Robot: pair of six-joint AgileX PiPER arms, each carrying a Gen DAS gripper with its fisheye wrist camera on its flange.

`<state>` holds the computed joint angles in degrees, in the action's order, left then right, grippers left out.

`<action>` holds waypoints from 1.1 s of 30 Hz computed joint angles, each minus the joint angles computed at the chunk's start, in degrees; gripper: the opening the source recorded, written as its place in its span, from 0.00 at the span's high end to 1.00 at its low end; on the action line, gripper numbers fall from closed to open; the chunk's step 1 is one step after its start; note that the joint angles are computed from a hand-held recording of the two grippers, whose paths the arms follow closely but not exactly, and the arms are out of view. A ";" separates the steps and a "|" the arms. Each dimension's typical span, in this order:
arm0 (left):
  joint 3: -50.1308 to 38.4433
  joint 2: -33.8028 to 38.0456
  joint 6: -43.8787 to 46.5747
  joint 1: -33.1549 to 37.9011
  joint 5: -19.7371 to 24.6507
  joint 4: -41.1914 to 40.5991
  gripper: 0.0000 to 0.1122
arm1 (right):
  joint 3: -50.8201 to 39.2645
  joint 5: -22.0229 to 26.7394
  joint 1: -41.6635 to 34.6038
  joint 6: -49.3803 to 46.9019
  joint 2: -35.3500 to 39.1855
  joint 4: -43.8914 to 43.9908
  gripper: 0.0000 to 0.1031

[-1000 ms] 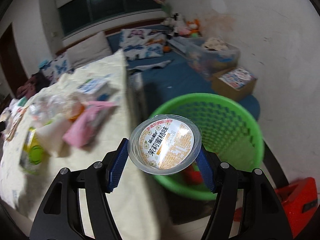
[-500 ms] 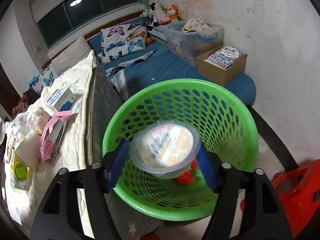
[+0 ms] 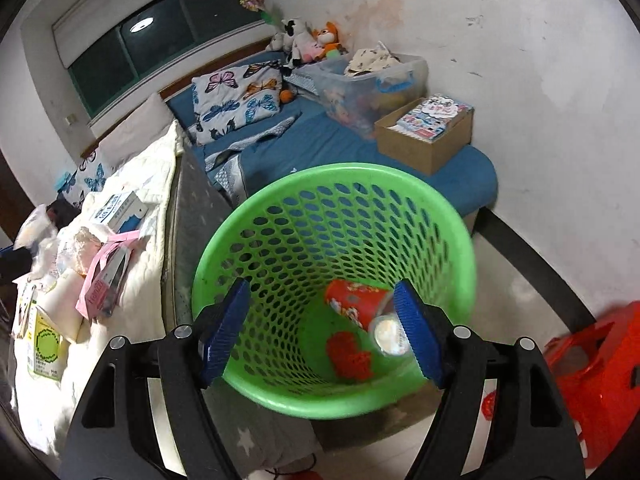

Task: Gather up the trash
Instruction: 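Carry the clear lidded cup to the green basket and release it with the right tool, then return both tools to the mattress toward the pink wrapper and juice bottle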

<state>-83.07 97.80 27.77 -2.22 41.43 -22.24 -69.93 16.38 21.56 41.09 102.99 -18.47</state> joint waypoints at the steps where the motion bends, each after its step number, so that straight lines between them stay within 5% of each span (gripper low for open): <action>1: -0.84 0.87 -0.63 -1.00 0.30 0.40 0.44 | 1.34 -0.06 -0.10 0.94 -1.20 -1.08 0.28; 6: -5.71 6.06 -3.39 -5.84 1.80 2.04 0.44 | 6.63 -0.67 -0.13 11.35 -5.43 -11.17 0.28; 23: -22.64 21.49 -11.41 -13.70 7.87 8.05 0.42 | 12.59 -3.76 -0.87 15.86 -8.14 -12.40 0.28; 27: -22.32 22.00 -11.71 -13.82 7.88 6.56 0.34 | 12.95 -3.86 -0.70 16.19 -8.12 -12.48 0.28; 33: -18.42 19.07 -10.01 -12.90 5.46 4.34 0.34 | 13.66 -3.56 0.12 18.14 -9.12 -13.95 0.28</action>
